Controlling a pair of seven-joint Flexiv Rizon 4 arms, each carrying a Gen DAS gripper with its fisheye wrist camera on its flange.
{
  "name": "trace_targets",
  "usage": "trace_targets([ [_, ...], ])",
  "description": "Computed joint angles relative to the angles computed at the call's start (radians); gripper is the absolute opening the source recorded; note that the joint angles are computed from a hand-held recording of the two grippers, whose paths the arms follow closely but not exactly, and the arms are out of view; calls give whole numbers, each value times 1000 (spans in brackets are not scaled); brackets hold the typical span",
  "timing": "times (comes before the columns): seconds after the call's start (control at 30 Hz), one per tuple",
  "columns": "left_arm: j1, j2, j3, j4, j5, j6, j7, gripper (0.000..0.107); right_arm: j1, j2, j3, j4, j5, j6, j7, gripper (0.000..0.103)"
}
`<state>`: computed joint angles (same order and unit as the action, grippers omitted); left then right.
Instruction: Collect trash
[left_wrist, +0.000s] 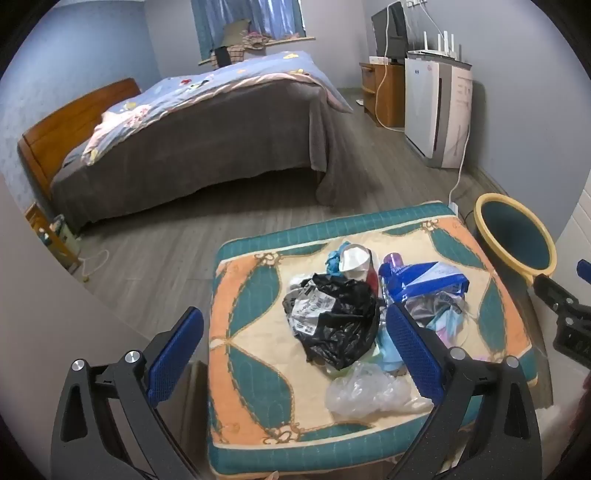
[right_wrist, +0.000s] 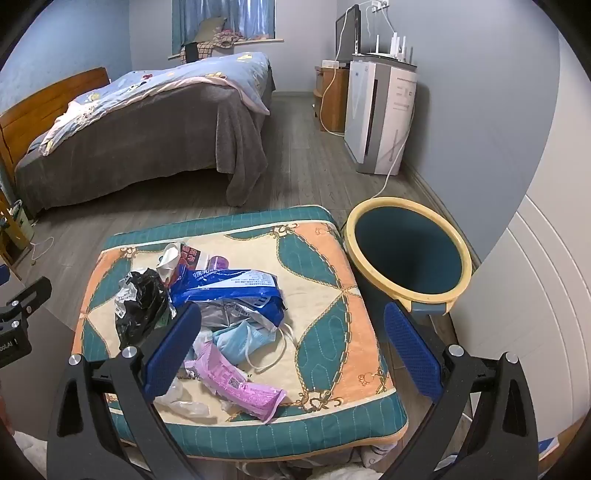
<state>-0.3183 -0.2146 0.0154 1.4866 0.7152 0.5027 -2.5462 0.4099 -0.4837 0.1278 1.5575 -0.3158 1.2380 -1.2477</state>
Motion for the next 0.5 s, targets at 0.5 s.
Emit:
trace_targets([
  [0.5,4,3,0,5,-7,10,-2,98,3,-1,-5,0,-11,3,3,97],
])
